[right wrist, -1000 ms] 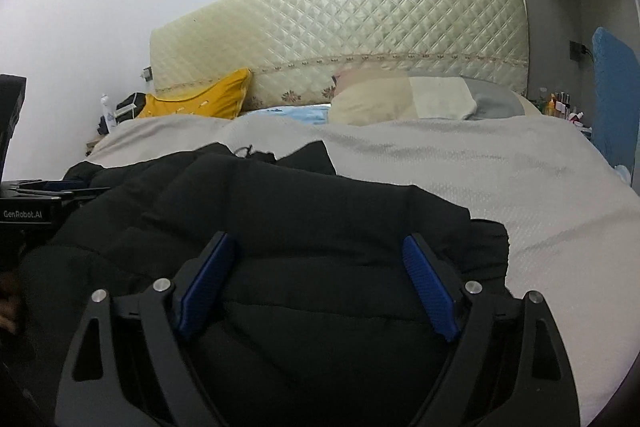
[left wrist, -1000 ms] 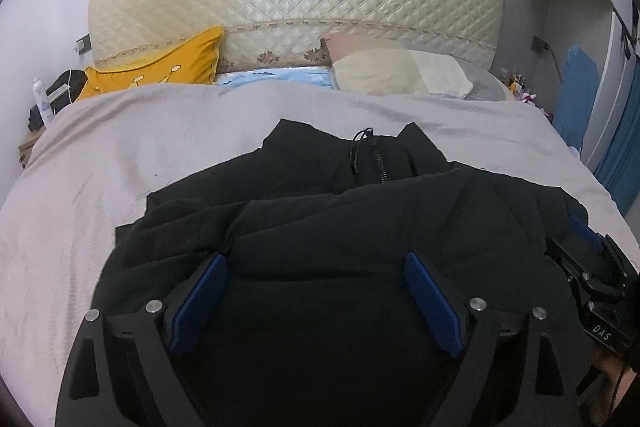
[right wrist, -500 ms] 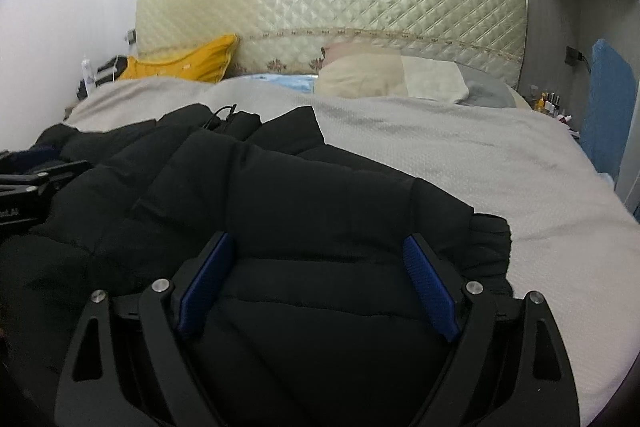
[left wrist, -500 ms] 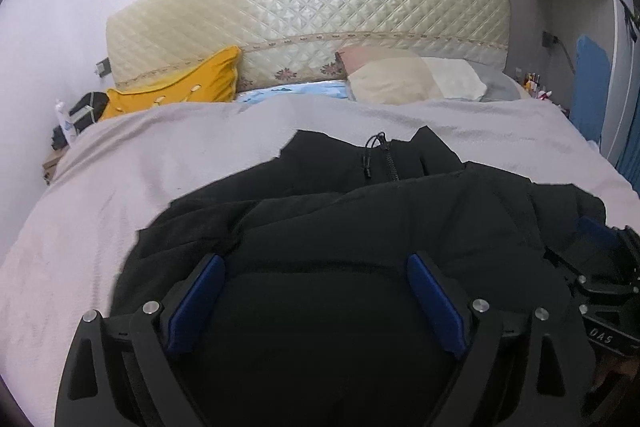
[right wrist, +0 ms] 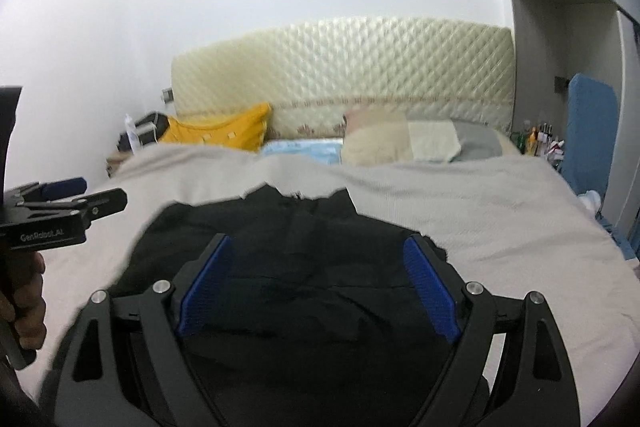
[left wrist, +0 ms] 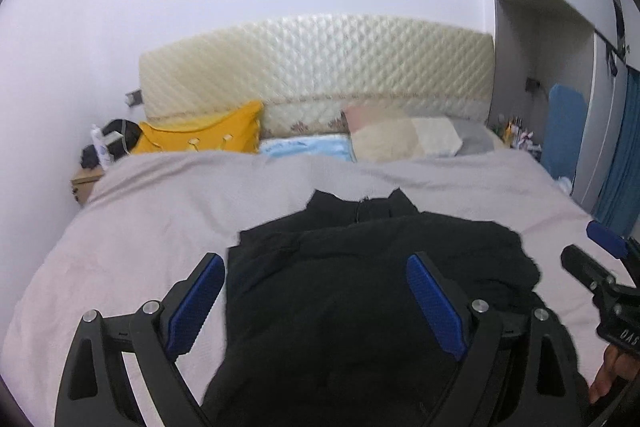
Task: Fold large clothes
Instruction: 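Release the sleeve with the left gripper and withdraw both grippers, then grasp the black jacket hem with both grippers and lift it toward the collar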
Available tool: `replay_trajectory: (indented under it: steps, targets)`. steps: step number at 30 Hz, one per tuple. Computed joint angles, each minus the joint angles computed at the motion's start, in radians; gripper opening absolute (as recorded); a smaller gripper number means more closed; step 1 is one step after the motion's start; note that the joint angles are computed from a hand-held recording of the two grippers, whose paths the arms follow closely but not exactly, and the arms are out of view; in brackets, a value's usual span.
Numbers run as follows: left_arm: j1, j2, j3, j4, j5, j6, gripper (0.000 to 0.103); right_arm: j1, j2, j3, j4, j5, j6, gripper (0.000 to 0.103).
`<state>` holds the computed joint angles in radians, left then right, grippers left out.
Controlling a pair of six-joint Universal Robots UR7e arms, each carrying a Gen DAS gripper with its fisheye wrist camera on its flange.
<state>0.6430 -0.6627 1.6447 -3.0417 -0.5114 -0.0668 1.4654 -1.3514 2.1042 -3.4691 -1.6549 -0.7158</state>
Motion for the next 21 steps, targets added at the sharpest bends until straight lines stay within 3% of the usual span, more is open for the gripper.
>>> replay_trajectory:
  steps: [4,6,11,15,21]
  targets:
    - [-0.080,-0.119,0.138,0.078,0.030,-0.141,0.093,0.030,-0.114,0.083,0.004,0.004,0.033,0.088]
    - [-0.115,-0.180,0.229,0.082,0.021,-0.222,0.093,0.052,-0.172,0.136,0.003,-0.027,0.023,0.088]
    - [-0.195,-0.323,0.423,0.154,0.003,-0.440,0.093,0.054,-0.329,0.276,0.044,-0.013,0.015,0.088]
    - [-0.240,-0.437,0.559,0.127,-0.058,-0.533,0.093,0.016,-0.449,0.367,0.106,0.032,0.029,0.088]
    - [-0.269,-0.548,0.646,0.365,-0.064,-0.710,0.093,-0.048,-0.580,0.459,0.178,0.045,-0.022,0.089]
